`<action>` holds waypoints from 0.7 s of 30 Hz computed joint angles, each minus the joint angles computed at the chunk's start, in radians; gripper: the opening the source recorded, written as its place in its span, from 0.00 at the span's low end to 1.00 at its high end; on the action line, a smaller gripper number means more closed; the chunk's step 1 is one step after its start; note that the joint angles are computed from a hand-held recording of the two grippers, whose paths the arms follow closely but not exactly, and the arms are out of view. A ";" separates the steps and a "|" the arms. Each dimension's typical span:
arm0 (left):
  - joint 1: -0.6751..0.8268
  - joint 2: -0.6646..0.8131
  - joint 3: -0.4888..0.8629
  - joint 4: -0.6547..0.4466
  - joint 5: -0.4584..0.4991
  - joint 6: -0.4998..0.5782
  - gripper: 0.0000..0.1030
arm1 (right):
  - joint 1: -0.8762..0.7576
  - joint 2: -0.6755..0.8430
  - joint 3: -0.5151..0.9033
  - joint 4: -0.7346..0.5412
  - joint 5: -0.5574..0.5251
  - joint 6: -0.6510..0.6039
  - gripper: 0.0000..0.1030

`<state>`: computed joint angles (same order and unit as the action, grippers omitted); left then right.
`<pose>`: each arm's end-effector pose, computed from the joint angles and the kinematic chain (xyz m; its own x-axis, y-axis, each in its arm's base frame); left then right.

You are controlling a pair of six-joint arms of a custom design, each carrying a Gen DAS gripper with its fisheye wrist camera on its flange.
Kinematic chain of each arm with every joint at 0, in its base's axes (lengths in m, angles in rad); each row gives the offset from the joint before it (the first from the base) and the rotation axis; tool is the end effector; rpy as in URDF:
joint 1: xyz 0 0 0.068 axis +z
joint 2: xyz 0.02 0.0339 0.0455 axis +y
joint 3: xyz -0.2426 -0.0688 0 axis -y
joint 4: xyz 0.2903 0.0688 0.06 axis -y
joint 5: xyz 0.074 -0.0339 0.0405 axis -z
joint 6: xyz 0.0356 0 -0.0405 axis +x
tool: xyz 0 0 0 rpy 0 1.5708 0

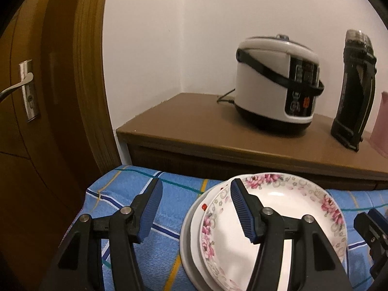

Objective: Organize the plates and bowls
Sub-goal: 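Open the left tool to release the pink-floral-rim plate on the stack, then withdraw both tools back from the plate stack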

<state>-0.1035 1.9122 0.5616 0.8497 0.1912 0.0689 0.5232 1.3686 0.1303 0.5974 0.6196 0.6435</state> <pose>0.3163 -0.0397 0.0196 -0.4581 0.1155 -0.8814 0.2995 0.9536 -0.0307 0.1882 0.0847 0.0348 -0.4165 0.3237 -0.8496 0.3079 0.9295 0.2032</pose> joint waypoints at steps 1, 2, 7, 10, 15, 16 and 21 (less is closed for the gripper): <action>0.003 -0.005 -0.008 0.011 0.003 -0.007 0.59 | 0.016 -0.022 -0.010 -0.017 0.029 0.008 0.60; 0.008 -0.010 -0.020 0.029 0.008 -0.018 0.59 | 0.028 -0.033 -0.017 -0.023 0.052 0.014 0.60; 0.031 -0.035 -0.095 0.127 0.014 -0.078 0.59 | 0.053 -0.067 -0.030 -0.050 0.091 0.020 0.60; 0.037 -0.044 -0.130 0.164 0.019 -0.103 0.59 | 0.065 -0.079 -0.032 -0.069 0.099 0.027 0.60; 0.029 -0.046 -0.170 0.212 0.029 -0.101 0.59 | 0.117 -0.140 -0.056 -0.129 0.160 0.058 0.60; 0.025 -0.046 -0.179 0.227 0.028 -0.100 0.59 | 0.128 -0.157 -0.062 -0.147 0.175 0.066 0.60; 0.011 -0.029 -0.233 0.361 0.014 -0.091 0.59 | 0.166 -0.234 -0.086 -0.230 0.239 0.107 0.60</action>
<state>-0.0921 1.8832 0.3286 1.2107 0.2052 -0.0217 0.6891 1.1344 0.0440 0.3674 0.8588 0.7502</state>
